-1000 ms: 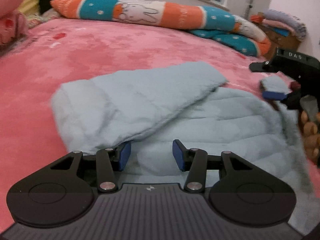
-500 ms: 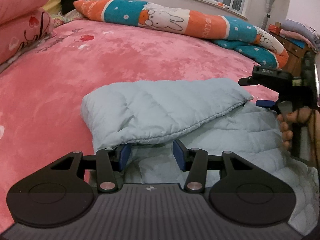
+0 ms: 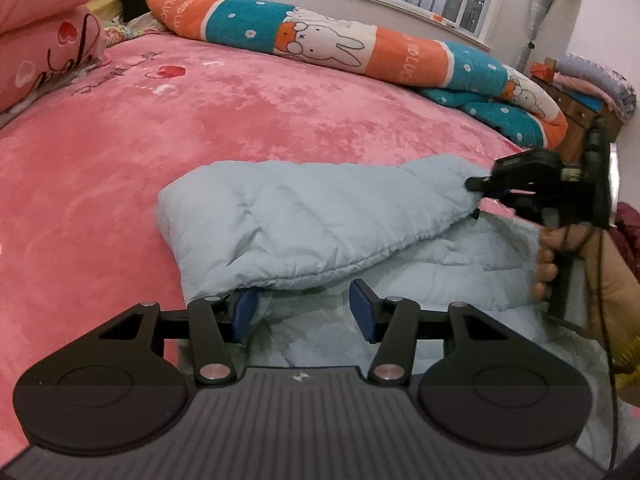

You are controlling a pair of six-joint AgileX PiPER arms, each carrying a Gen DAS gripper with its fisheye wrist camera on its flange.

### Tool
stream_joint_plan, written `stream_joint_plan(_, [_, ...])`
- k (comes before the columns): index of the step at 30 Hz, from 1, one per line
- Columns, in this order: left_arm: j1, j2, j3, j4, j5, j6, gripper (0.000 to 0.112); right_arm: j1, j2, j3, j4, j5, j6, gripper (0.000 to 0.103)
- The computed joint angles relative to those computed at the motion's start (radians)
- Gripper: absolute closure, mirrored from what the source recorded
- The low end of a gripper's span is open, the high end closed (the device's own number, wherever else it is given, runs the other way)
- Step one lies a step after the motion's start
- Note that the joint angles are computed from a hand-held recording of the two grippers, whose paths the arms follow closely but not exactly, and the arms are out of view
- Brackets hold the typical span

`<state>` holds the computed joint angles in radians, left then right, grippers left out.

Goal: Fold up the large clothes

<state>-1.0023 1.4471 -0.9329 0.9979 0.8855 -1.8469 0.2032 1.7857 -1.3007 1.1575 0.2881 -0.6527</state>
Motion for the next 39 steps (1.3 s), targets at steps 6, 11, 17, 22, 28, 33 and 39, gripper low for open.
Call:
stream_joint_plan(6, [-0.035,-0.029,0.019,0.055,-0.002,-0.072,0.049,-0.052,-0.239,0.167,0.069,-0.028,-0.142,0.102])
stream_joint_plan(11, [-0.074,-0.034,0.026,0.107,-0.005,-0.133,0.048,-0.164,-0.431,0.342,-0.016,0.037,-0.108,0.102])
stream_joint_plan(17, [-0.127,-0.012,0.01,0.151,0.024,-0.167,0.047,-0.303,-0.602,0.544,-0.021,0.139,-0.165,0.102])
stream_joint_plan(22, [-0.164,0.01,-0.009,0.161,0.027,-0.15,0.046,-0.405,-0.648,0.636,0.006,0.185,-0.232,0.102])
stream_joint_plan(28, [-0.214,0.035,-0.05,0.145,0.064,-0.109,0.043,-0.451,-0.623,0.659,0.032,0.21,-0.338,0.101])
stream_joint_plan(33, [-0.259,0.039,-0.068,0.18,0.119,-0.108,0.041,-0.516,-0.666,0.653,-0.033,0.266,-0.308,0.082])
stream_joint_plan(39, [-0.259,0.102,-0.138,0.191,0.116,-0.071,0.041,-0.638,-0.679,0.578,-0.019,0.348,-0.33,0.046])
